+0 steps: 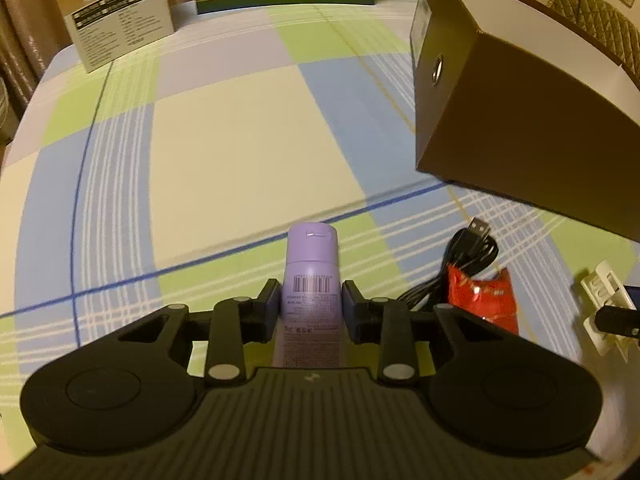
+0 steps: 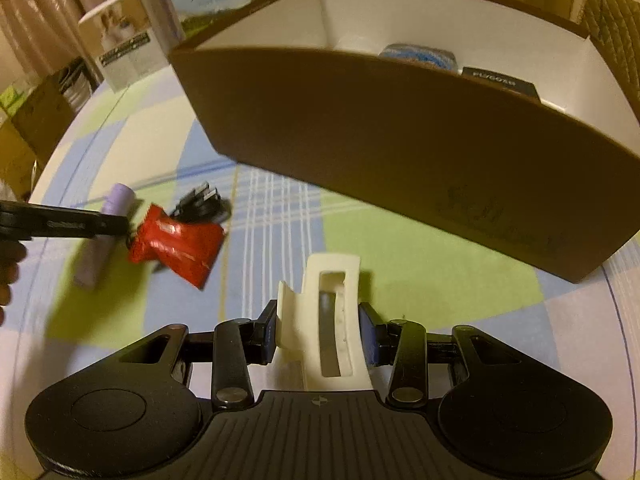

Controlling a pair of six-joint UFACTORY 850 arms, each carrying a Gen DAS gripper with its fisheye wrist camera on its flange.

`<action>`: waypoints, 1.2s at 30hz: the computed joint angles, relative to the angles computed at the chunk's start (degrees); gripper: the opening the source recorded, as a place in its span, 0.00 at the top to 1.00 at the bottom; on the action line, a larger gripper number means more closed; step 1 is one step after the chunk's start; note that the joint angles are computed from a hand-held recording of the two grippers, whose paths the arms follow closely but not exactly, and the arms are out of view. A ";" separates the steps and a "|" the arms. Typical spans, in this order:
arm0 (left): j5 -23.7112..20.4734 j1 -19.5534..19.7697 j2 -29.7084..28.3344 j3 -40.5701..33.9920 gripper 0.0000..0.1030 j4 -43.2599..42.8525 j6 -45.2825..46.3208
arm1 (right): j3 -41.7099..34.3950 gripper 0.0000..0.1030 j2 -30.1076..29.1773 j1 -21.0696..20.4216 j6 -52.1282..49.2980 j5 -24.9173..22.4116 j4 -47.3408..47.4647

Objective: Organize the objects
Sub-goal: 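Grasp the white plastic clip with the right tool while the left tool grasps the purple tube, then lift the clip and purple tube and carry both toward the open box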

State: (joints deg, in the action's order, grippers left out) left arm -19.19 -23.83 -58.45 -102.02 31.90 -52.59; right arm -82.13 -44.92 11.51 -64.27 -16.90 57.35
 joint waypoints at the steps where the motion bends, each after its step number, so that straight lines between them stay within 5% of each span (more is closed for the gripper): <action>1: 0.08 -0.11 0.51 0.95 0.73 1.43 -2.20 | 0.07 0.63 0.00 -0.03 -0.13 -0.30 -0.27; 10: 1.24 -2.22 8.45 14.07 0.73 11.25 -17.37 | 0.90 0.63 0.60 -0.11 -6.04 -2.56 1.66; 18: 1.80 -6.01 12.91 20.40 0.73 10.01 -19.54 | 3.39 0.63 2.03 -0.51 -12.45 -4.29 3.19; 28: 5.64 -9.54 10.41 16.70 0.73 -0.03 -7.83 | 6.46 0.63 3.91 -2.41 -15.71 -5.11 3.60; 36: -0.09 -10.94 7.09 10.34 0.67 -2.15 -3.49 | 6.38 0.62 3.60 -3.23 -17.93 -6.09 4.19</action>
State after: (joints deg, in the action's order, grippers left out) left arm -19.29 -34.77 -51.35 -91.69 29.75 -56.08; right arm -75.75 -41.31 8.27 -82.19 -22.99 61.54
